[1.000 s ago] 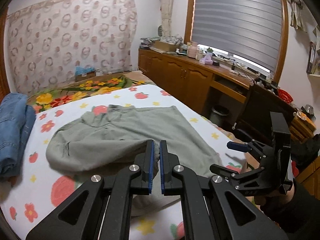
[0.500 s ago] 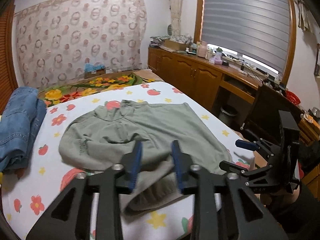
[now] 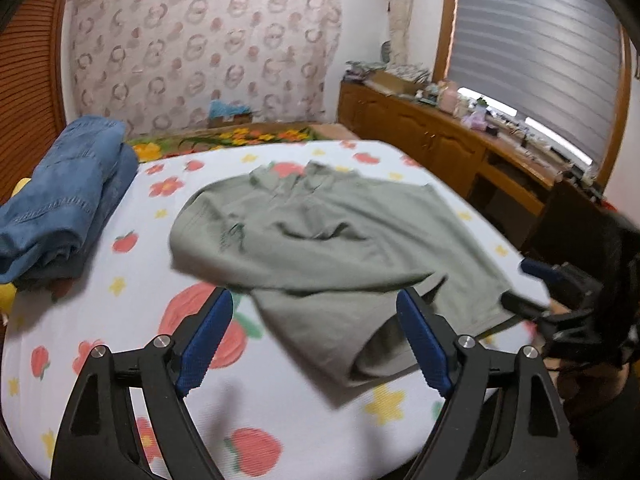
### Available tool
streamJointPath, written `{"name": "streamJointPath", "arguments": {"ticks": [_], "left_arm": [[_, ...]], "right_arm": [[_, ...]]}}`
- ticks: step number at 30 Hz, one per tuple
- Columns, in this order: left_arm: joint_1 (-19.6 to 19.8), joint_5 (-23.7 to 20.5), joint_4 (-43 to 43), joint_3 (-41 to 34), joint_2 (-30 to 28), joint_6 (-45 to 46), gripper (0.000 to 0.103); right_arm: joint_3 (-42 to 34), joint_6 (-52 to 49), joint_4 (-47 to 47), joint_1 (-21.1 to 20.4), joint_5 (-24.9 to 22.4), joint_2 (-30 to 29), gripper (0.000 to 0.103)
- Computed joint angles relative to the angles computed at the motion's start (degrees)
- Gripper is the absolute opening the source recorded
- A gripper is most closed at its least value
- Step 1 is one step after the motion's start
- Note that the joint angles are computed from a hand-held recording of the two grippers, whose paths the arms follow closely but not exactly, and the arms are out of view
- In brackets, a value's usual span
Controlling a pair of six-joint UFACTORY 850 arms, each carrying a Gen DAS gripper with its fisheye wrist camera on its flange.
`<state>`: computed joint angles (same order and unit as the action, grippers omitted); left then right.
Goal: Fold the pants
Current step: 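Move the right gripper to the opposite shirt side and grasp its edge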
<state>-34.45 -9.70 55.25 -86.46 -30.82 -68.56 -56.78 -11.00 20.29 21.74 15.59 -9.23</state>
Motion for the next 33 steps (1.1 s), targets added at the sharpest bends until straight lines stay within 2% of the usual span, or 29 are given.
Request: {"name": "streamJointPath", "arguments": {"ticks": [2,8,12,16,17,21,28,33], "left_arm": [[-0.1,-1.6,1.4,0.0,-0.5,-1.1,0.084],[0.4,-2.2,-3.5,0.4,-1.2,3.0,0.084],[0.6,-2.7,-14.1,0.0,-2.2,13.0,0.084],[0.9,-2.9,-17.2,0.3,-2.5,15.4,0.084],[1.1,-2.8,-18.4,0.4,-2.5,16.3,0.084],[0.8,-2.2,-9.9,1.4,-2.2,8.2,0.085],[0.4,-1.3,9.8,3.3,-1.6,-11.4,0.086],[0.4,-0.8,17.6,4.0,-1.3,-19.2,0.086]], "right_arm": [[-0.1,0.4,-0.8,0.1,0.1,-0.1,0.090],[-0.4,1.9,-3.5,0.5,0.6,-0.2,0.087],[-1.1,4.0,-6.5,0.6,0.4,-0.6,0.084],[-2.7,5.7,-10.1,0.6,-0.9,-1.6,0.062],[-3.2,6.0,-10.8,0.7,-1.5,-1.9,0.061],[-5.4,8.6,-14.9,1.0,-3.2,-3.5,0.056],[-8.8,30.3,-37.2,0.5,-6.3,-5.6,0.048],[-10.9,40.2,-47.8,0.5,-8.3,-7.1,0.044]]}}
